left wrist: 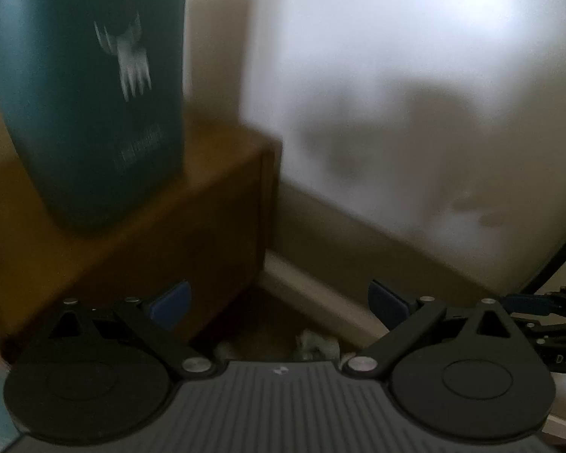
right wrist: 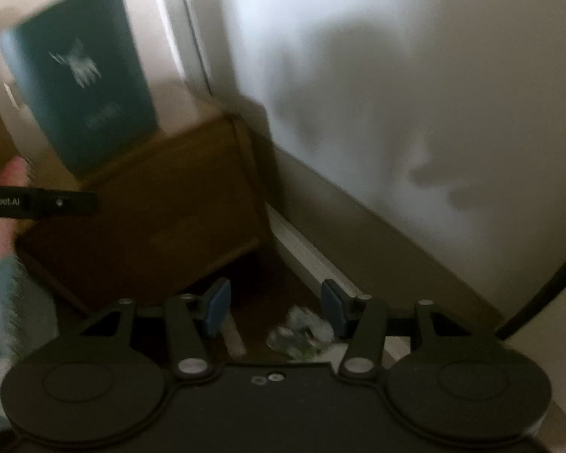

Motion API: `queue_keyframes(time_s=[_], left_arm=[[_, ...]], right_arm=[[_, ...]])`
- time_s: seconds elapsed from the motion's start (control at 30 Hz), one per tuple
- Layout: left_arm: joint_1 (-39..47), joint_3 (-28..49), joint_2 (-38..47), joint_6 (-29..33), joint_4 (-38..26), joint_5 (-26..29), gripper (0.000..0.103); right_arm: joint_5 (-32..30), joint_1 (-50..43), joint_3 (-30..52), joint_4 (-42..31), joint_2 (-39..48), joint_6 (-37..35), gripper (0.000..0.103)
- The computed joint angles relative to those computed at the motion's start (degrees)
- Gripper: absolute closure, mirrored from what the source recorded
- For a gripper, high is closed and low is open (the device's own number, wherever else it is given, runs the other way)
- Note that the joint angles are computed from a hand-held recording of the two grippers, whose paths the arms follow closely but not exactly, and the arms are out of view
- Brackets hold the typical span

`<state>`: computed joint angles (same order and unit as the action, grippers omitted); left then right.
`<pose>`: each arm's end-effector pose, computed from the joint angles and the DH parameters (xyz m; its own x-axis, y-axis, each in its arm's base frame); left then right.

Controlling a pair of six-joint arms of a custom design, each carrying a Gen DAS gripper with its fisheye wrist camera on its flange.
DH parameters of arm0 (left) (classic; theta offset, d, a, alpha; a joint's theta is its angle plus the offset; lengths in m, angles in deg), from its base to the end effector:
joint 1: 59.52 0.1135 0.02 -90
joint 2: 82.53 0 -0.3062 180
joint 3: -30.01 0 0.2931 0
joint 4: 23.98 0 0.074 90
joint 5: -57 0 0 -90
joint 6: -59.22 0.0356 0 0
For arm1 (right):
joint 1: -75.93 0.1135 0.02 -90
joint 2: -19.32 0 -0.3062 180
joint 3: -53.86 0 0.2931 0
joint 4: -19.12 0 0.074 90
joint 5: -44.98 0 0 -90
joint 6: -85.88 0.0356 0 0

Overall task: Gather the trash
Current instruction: 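Move both open tools away from the bin down toward the floor trash, then lower the left tool onto the clear plastic tube while the right tool lowers onto the white paper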

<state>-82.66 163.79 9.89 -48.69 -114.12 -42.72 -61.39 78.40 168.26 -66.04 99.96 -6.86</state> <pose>0.3010 -0.1221 0.5310 -0.7458 -0.0109 -0.6661 0.0585 0.9949 -0.0818 0.2807 0.0221 0.4940 -0.7695 -0.0791 -0.6337 -0.2541 0.9483 0.1902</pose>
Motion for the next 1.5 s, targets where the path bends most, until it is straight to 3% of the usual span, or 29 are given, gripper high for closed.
queue_keyframes(time_s=[0.27, 0.47, 0.67, 1.1, 1.17, 1.33, 1.4, 1.5], left_arm=[[2.99, -21.17, 1.72, -4.19, 11.68, 1.19, 0.002], [5.75, -29.78, 7.41, -8.29, 17.63, 4.12, 0.002], [8.81, -33.29, 16.33, -9.97, 23.04, 6.38, 0.002], [11.20, -34.75, 35.18, -10.88, 35.04, 9.84, 0.003], [11.53, -34.64, 36.99, -11.15, 36.13, 10.47, 0.007], [11.39, -32.30, 41.87, -10.19, 36.02, 11.75, 0.031], [11.38, -32.34, 42.74, -10.26, 37.28, 12.69, 0.034], [11.06, -31.57, 43.83, -9.59, 37.12, 12.78, 0.054]], right_arm=[[-0.87, -3.52, -19.44, 7.77, -0.06, -4.44, 0.051], [-0.42, -3.59, -28.97, 13.93, 3.84, -7.22, 0.051], [1.46, 0.35, -34.21, 21.20, 10.65, -6.05, 0.051], [9.28, 10.03, -40.37, 35.39, 26.76, -12.67, 0.051], [9.81, 10.71, -40.80, 36.55, 28.10, -13.45, 0.051], [13.40, 13.63, -43.07, 40.54, 29.39, -15.72, 0.052], [15.69, 14.81, -43.25, 41.56, 30.12, -15.78, 0.054], [17.12, 15.54, -43.15, 42.50, 30.73, -14.78, 0.055]])
